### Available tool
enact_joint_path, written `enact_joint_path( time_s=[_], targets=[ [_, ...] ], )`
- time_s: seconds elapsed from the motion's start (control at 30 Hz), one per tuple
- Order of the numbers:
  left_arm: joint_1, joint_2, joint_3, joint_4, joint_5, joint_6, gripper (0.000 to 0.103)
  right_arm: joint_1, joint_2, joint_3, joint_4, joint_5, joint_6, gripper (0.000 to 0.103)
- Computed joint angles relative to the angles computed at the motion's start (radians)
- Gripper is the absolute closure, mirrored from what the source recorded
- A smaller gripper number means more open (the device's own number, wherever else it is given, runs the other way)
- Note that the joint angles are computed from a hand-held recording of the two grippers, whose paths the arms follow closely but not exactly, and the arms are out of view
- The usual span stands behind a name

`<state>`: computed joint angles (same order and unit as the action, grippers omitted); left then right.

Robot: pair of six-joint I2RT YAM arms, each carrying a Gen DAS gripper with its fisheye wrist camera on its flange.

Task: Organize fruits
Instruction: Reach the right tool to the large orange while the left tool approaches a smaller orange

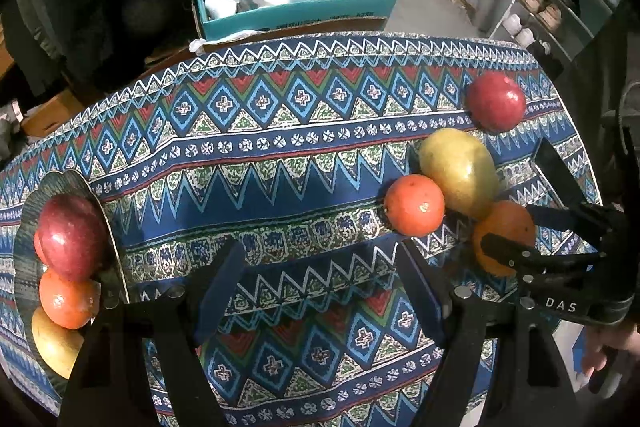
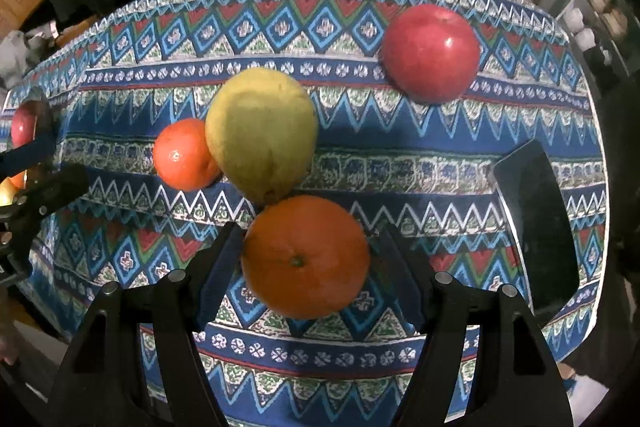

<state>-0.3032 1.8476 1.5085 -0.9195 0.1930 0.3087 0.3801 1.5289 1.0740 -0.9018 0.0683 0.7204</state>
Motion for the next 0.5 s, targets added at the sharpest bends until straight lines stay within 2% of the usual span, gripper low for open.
enact_joint_path(
  time_s=[0.5],
  targets=[
    [-0.045, 0.016, -0.014, 0.016, 0.017, -0.016, 0.024, 0.023, -0.001, -0.096, 0.094, -0.034, 0.026, 0.033]
  ],
)
